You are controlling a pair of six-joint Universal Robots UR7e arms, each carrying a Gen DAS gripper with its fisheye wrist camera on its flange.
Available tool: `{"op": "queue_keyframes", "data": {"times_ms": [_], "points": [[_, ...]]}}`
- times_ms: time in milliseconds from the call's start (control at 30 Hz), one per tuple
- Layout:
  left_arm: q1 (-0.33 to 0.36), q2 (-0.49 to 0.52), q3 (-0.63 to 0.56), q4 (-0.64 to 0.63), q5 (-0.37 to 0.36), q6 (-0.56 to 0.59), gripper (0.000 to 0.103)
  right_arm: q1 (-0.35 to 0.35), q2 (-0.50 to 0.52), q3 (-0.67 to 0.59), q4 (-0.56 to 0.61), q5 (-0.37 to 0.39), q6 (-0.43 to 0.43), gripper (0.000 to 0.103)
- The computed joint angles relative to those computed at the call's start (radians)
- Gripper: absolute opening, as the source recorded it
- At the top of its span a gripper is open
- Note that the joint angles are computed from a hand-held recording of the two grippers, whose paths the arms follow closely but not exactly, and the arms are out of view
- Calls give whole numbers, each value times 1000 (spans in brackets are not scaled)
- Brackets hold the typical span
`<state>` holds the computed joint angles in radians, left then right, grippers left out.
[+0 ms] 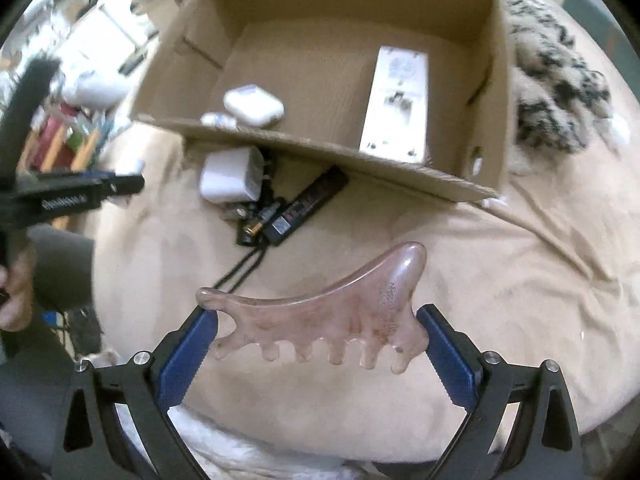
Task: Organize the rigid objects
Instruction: 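Lift the red-labelled bottle with the left tool while the right tool grasps the pink gua sha comb, then carry the bottle and comb into the box and open both tools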
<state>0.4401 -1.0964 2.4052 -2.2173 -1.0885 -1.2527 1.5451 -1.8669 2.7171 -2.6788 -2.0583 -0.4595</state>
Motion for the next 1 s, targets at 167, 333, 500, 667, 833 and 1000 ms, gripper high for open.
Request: {"op": "queue_keyframes", "data": {"times_ms": [167,333,500,667,833,1000], "points": [[-76,-104,27,92,80,-152,24,-1,-210,47,5,115,-22,103],[-152,-159,9,187,166,-225,24,6,-295,61,-73,229,-40,103],[-187,-176,-25,243,243,-235,24,5,-280,36,-168,332,-4,103],[-198,-161,-74,283,333,-202,24,60,-162,-27,-292,352,48,103],[-164,-127,-121,235,407,-120,24,90,13,-116,-384,348,79,103],[-95,-10,-180,140,444,27,24,90,184,-190,-439,304,106,103]]}}
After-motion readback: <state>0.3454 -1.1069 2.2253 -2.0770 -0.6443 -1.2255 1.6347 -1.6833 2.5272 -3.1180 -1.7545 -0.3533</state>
